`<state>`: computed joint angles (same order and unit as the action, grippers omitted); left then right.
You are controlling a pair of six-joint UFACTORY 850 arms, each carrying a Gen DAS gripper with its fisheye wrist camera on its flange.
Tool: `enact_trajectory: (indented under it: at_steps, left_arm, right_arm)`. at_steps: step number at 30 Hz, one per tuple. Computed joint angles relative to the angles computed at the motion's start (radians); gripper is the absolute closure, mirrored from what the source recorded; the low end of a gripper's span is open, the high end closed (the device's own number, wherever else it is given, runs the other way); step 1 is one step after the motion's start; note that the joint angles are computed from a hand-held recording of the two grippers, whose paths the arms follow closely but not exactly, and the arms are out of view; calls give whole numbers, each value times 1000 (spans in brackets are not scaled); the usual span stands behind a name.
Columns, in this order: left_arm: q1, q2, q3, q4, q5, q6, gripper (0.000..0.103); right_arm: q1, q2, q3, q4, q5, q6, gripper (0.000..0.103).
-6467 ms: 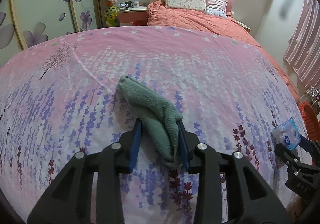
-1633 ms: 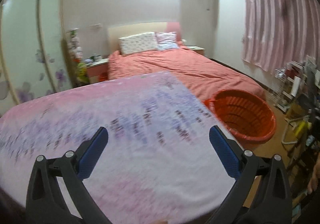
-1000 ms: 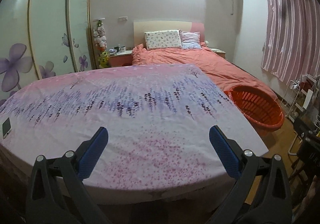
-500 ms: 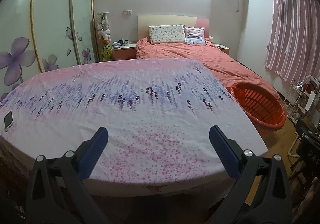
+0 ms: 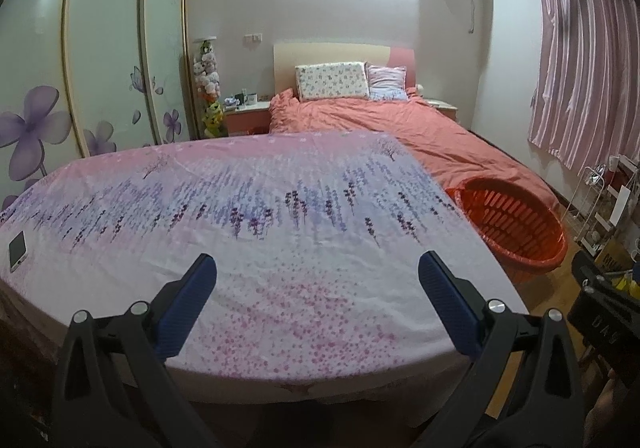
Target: Collect trash
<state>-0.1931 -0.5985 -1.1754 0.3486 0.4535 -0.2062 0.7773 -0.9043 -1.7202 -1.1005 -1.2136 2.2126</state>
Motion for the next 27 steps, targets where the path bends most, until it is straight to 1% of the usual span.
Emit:
enact_trajectory:
  at_steps: [27]
  left_arm:
    - [5, 15, 4, 3, 14, -24, 4]
  right_arm:
    - [0, 7, 1, -23, 10, 10, 2]
